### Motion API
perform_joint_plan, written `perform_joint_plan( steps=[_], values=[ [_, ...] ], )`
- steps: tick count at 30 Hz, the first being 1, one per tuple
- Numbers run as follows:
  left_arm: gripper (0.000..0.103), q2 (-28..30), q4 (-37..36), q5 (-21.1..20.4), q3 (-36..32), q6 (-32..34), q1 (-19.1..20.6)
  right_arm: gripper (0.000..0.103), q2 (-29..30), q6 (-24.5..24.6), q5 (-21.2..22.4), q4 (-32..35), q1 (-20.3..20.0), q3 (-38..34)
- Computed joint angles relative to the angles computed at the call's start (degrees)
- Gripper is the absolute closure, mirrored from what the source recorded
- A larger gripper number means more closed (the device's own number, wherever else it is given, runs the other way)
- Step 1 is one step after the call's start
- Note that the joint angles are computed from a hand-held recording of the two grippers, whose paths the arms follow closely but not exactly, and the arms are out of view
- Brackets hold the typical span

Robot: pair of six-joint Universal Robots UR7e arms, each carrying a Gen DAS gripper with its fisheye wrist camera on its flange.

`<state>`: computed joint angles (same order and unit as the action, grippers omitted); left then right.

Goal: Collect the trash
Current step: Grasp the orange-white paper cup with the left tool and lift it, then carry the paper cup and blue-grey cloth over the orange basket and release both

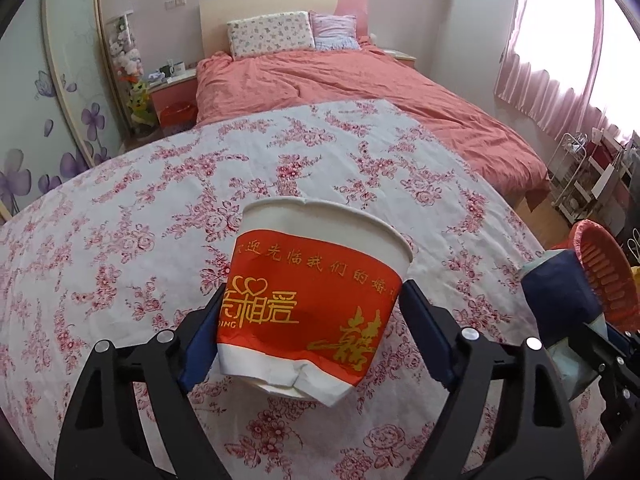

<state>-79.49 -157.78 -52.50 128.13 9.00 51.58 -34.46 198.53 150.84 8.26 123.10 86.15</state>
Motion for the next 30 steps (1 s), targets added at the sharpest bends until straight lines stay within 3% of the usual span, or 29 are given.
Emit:
perform_joint_plan(
  steps=[15, 21, 30],
  values=[
    [0.021, -9.55, 1.70, 1.58, 5.45, -6.82, -7.11, 0.086, -5.37, -0.33, 4.59, -6.19, 5.23, 6.73],
    [0.021, -13.09, 2.61, 2.94, 8.40, -9.89, -11.96, 0.086, -8.49, -2.21, 10.44, -11.35, 8.91, 10.89],
    [0.021, -16.23, 4.00, 0.44, 11.50, -13.63, -18.15, 0.086, -14.83, -7.96, 18.94, -22.20, 13.51, 18.65]
  ],
)
